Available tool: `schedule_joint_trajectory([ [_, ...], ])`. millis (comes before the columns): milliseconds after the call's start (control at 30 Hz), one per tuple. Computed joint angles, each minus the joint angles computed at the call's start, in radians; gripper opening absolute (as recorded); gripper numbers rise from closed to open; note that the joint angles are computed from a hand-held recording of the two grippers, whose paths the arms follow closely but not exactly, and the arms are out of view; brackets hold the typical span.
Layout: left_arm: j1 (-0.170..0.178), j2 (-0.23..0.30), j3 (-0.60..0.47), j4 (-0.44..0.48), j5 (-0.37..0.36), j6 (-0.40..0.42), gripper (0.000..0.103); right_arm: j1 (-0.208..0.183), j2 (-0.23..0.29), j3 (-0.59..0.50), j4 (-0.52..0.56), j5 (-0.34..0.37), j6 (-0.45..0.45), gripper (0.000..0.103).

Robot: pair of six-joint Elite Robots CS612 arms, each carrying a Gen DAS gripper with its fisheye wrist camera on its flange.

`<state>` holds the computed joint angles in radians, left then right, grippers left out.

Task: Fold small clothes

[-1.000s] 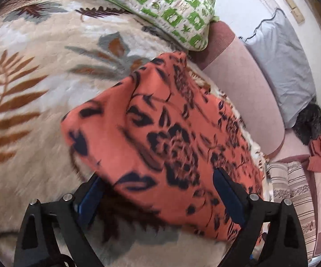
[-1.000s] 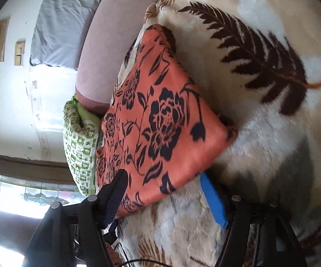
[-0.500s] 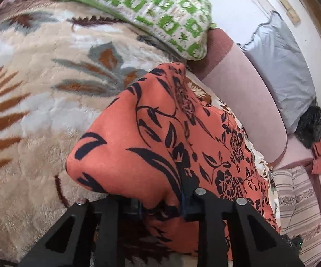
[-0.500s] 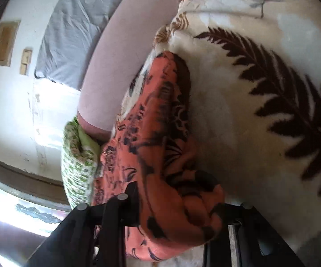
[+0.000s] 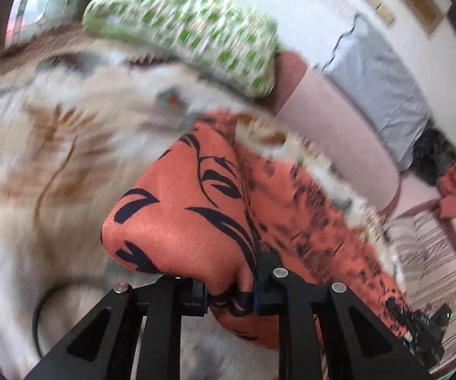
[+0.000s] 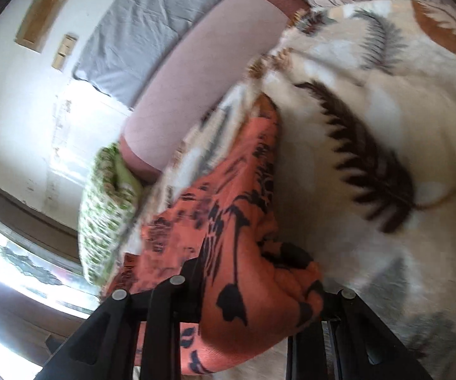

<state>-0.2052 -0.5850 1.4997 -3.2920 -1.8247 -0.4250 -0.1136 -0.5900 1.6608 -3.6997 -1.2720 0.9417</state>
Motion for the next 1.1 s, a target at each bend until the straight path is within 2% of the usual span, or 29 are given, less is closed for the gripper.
schedule_joint_trajectory([
  [67,-0.005,-0.015,0.044,0.018,0.013,-0.009,0.019,-0.008,0.006,0.007,0.051,0.025,0.043,0.027],
  [133,-0.01,-0.025,0.075,-0.009,0.035,0.009,0.019,-0.015,0.013,0.021,0.033,0.05,0.098,0.027],
  [300,-0.025,-0.051,0.132,-0.041,0.098,0.077,0.022,0.0,-0.015,0.072,-0.008,-0.004,0.053,0.027],
  [367,-0.028,-0.047,0.121,0.011,0.129,0.077,0.03,-0.005,-0.01,0.071,0.017,0.016,0.059,0.031],
  [433,-0.018,-0.048,0.118,0.018,0.098,0.044,0.033,-0.017,0.002,0.056,0.055,0.065,0.09,0.032],
  [500,-0.024,-0.073,0.137,0.044,0.148,0.067,0.048,-0.023,-0.013,0.067,0.071,0.078,0.109,0.04],
  [533,-0.027,-0.086,0.154,0.039,0.183,0.08,0.051,-0.024,-0.03,0.083,0.088,0.06,0.1,0.052],
  [567,-0.031,-0.102,0.181,0.016,0.227,0.095,0.055,-0.025,-0.046,0.105,0.077,0.022,0.104,0.059],
  [600,-0.033,-0.113,0.2,-0.001,0.253,0.105,0.061,-0.025,-0.056,0.127,0.044,-0.023,0.127,0.06],
  [667,-0.048,-0.145,0.248,-0.042,0.385,0.131,0.066,-0.028,-0.082,0.187,-0.033,-0.141,0.189,0.062],
  [700,-0.054,-0.154,0.265,-0.065,0.443,0.146,0.066,-0.025,-0.093,0.205,-0.051,-0.193,0.189,0.062],
  [733,-0.059,-0.159,0.277,-0.099,0.487,0.164,0.066,-0.017,-0.109,0.225,-0.071,-0.27,0.151,0.063],
  [767,-0.064,-0.164,0.288,-0.137,0.526,0.188,0.067,-0.01,-0.115,0.232,-0.092,-0.309,0.108,0.063],
  [833,-0.075,-0.175,0.3,-0.181,0.583,0.228,0.068,0.0,-0.117,0.232,-0.15,-0.317,0.014,0.063],
  [900,-0.082,-0.179,0.306,-0.223,0.602,0.265,0.069,0.012,-0.11,0.209,-0.175,-0.267,-0.088,0.06],
  [967,-0.093,-0.182,0.312,-0.257,0.616,0.304,0.07,0.027,-0.103,0.177,-0.157,-0.197,-0.179,0.052],
  [1100,-0.109,-0.184,0.312,-0.262,0.606,0.344,0.07,0.058,-0.089,0.125,-0.088,-0.109,-0.295,0.049],
])
